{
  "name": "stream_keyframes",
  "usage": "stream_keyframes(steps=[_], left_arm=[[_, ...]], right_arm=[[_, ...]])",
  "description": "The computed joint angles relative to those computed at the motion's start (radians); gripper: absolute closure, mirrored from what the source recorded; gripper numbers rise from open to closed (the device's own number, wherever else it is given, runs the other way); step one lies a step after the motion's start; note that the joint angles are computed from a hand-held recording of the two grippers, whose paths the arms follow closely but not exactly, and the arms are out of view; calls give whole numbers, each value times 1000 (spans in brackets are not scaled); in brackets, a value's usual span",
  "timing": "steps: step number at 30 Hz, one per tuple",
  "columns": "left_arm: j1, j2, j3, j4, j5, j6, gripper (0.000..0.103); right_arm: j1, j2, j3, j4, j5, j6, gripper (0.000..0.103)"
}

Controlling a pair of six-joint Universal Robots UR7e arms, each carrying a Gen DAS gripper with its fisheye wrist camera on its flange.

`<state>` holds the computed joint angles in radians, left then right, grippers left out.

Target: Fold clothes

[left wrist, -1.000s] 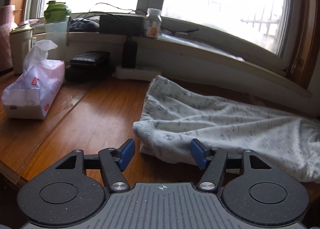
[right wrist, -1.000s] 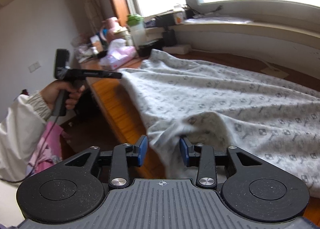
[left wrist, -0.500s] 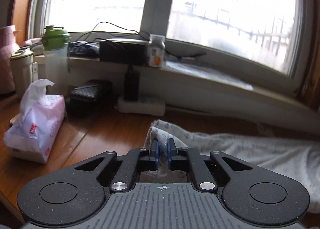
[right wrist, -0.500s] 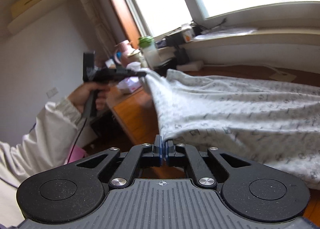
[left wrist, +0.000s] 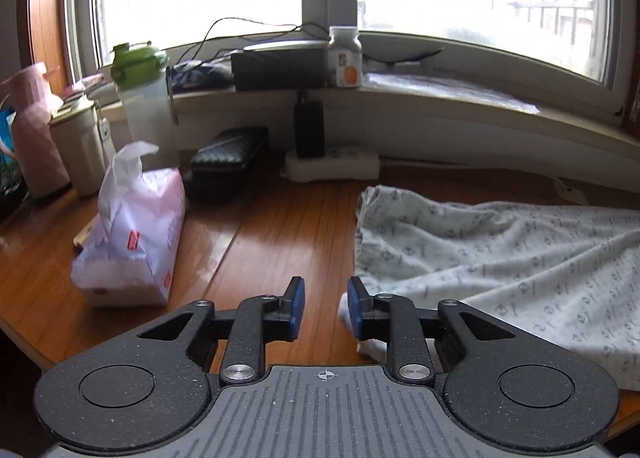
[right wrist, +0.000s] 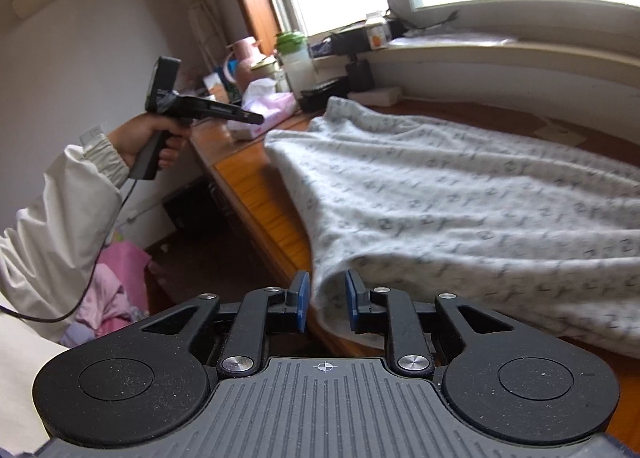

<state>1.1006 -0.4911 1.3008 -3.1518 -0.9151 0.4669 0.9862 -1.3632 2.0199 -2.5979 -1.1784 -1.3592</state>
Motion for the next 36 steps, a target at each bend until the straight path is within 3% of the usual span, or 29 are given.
stream_keyframes(steps=[7,11,14,15,16,17,21,22,24,25,28,30,33,34,36], left_arm=[[-3,33,-46,45,-28,2,78],[6,62,-94,76,-87,6,78],[17,114,-200,143,-130,19,76],[20,137,-245,168,-133,25,68],[20,170,-302,193,-122,38,52],[19,206,-366,224,-113,54,44],[22,364,-655,402,-82,114,44],[22,409,-735,441,-62,136,45],[26,476,-859,515,-49,156,81],[29,484,-881,530,-64,144,91],[33,486,-888,409,-106,115,93],[36,501,-931,370,-109,57,91],[30,595,-1130,545,-14,52,73],[28,622,-1169,561,21,73,60],[24,613,-1122,496,45,103,50]], right_arm=[[2,-12,5,-39,-2,-11,81],[10,-1,14,-112,-4,-23,76],[23,34,10,-201,-6,-27,73],[28,55,4,-239,-4,-15,73],[31,78,-14,-252,-4,4,73],[34,100,-31,-264,-4,23,73],[48,173,-99,-280,-42,60,73],[47,186,-108,-292,-47,66,73],[44,201,-125,-294,-54,80,73],[42,208,-135,-289,-56,89,73],[27,209,-146,-275,-44,103,73],[19,206,-152,-263,-29,114,73],[17,206,-152,-280,-27,122,73],[16,207,-153,-284,-25,126,73],[14,207,-154,-288,-21,128,73]])
